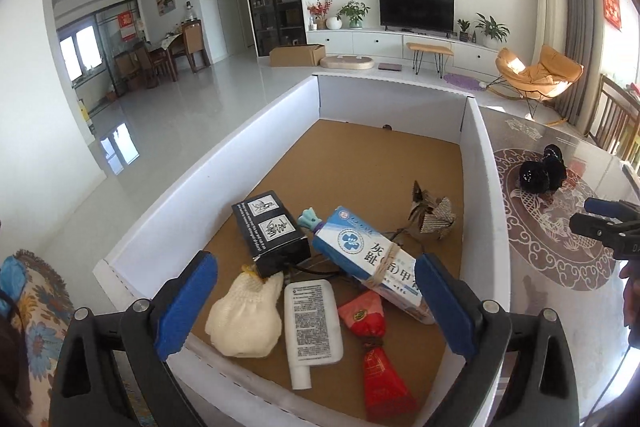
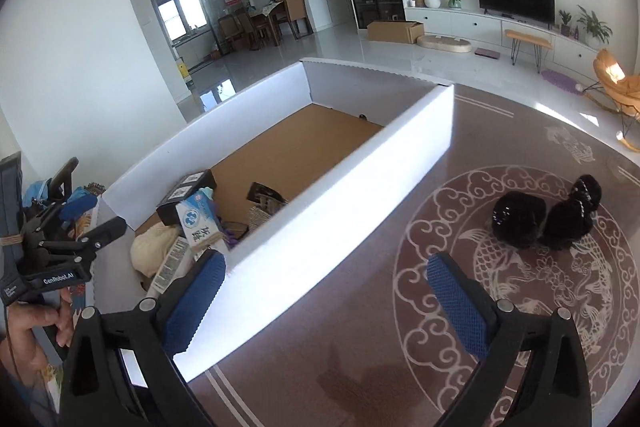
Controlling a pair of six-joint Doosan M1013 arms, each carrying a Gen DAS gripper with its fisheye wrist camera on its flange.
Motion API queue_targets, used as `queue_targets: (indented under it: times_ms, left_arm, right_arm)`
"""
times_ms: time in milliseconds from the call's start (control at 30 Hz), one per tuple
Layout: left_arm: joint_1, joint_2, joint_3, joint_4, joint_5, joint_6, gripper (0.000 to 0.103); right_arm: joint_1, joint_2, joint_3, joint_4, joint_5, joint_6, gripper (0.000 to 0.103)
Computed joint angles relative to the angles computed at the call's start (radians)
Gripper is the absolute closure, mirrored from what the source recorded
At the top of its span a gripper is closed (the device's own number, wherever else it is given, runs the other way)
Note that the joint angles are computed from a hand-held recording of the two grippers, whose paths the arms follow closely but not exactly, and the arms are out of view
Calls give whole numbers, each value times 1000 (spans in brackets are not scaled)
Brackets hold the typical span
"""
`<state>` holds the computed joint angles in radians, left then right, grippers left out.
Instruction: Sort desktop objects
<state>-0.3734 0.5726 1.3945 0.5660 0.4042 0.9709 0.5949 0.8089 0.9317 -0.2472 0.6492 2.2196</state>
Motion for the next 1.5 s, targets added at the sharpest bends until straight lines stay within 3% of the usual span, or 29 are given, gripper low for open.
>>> queue_targets:
  times_ms: [133,267,367,500,667,700,800,833,933,1067,1167,1233,1333,1500]
  left_arm:
    - [-38,-19,18,-187,-62,207,2]
    - [-81,-9,3,-538,-62,564,2]
    - [-110,10,-10,-711,-27,734,2]
    - [-134,34,-8,-777,2,777,2]
    - [-124,37,18,-845,26,772,3]
    - [-118,34,23,-879,25,788,3]
    - [-105,21,42,-939,-4,809,2]
    - [-103,20,43,-929,-9,794,3]
    - [-110,27,38,-881,-2,747,3]
    - [-122,33,30,-819,12,697,3]
    - [-118,36,23,-904,28,755,3]
    - [-119,44,7,-921,45,776,3]
    - [-133,70,-46,-842,66,767,3]
    - [-159,181,-246,-708,166,756,3]
  right_arm:
    - [-57,-81,199,-86,18,192,2]
    - [-125,-119,274,-119,18,301,2]
    - [-163,-95,211,-82,46,254,2]
    - [-200,-32,74,-81,65,261,4]
    - [-226,131,-219,-23,274,156,8]
    - [-228,159,-268,-20,316,138,15]
    - [-232,226,-374,57,416,6,57]
    - [-222,222,-364,27,409,-20,59]
    - [-203,162,-249,113,332,-171,60]
    - [-152,36,-12,213,223,-332,60]
    - [-112,-61,167,279,132,-378,60]
    - [-82,-115,268,241,72,-322,60]
    - [-41,-185,394,29,9,-111,60]
    - [-16,-277,544,-127,-64,143,60]
